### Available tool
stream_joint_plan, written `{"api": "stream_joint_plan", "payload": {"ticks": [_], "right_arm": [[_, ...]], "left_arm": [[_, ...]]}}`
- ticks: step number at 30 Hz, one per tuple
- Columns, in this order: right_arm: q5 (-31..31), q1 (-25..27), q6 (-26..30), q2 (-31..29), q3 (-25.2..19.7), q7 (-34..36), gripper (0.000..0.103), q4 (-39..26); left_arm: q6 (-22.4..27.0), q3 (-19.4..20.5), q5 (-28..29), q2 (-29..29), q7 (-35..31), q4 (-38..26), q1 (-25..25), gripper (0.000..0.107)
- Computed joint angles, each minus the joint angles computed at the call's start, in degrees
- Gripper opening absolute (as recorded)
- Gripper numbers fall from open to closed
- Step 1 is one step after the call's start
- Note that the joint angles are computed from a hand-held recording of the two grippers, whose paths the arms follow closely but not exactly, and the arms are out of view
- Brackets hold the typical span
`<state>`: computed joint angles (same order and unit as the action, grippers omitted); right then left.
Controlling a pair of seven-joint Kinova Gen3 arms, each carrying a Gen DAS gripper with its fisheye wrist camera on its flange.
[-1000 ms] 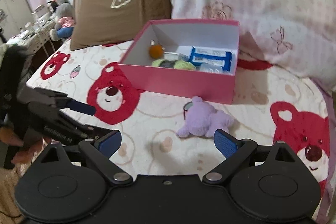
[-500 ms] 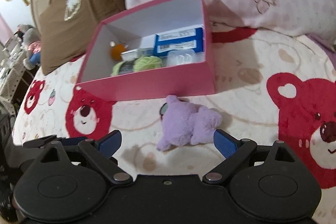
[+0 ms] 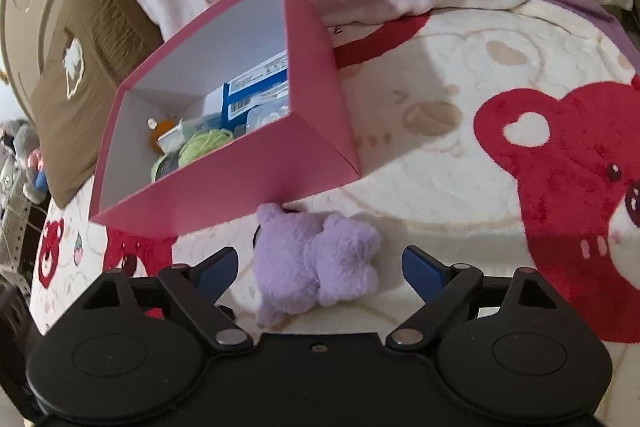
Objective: Organize objects
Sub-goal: 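Move the left gripper down to the lavender plush toy, then close the left gripper on the lavender plush toy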
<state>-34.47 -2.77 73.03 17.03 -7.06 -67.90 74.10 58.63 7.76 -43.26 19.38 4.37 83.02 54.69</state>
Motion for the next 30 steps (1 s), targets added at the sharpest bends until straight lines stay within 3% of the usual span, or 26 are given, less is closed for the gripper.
{"api": "stream_joint_plan", "payload": {"ticks": [5, 10, 15, 18, 21, 26, 30], "right_arm": [[1.3, -1.0, 0.6, 1.4, 0.3, -3.6, 0.092, -0.7], [1.4, -1.0, -1.8, 1.3, 0.6, -7.6, 0.09, 0.9], [1.0, -1.1, -1.2, 2.4, -0.2, -9.4, 0.09, 0.2], [2.4, -1.9, -0.7, 2.8, -0.3, -10.2, 0.09, -0.7], [2.8, -1.8, 0.2, 3.6, -0.3, -11.0, 0.082, -1.5], [5.9, -3.0, 0.6, 4.1, 0.1, -13.0, 0.053, -2.4], [7.4, -3.6, 0.5, 4.2, -0.1, -13.0, 0.04, -2.6]], "left_arm": [[-5.7, -0.8, -3.6, -0.5, 5.5, 3.8, 0.8, 0.098], [-7.7, -1.5, -7.8, 0.1, 10.1, 5.3, 1.9, 0.098], [-10.3, -2.0, -11.7, 0.4, 13.7, 6.8, 2.7, 0.09], [-14.7, -2.4, -14.3, -0.5, 17.9, 9.3, 2.3, 0.087], [-16.1, -2.1, -15.1, -0.5, 19.0, 10.0, 1.7, 0.076], [-21.2, -2.9, -16.2, -1.2, 24.2, 13.0, 0.5, 0.058], [-22.9, -2.9, -16.0, -0.8, 24.6, 13.4, 0.1, 0.046]]}}
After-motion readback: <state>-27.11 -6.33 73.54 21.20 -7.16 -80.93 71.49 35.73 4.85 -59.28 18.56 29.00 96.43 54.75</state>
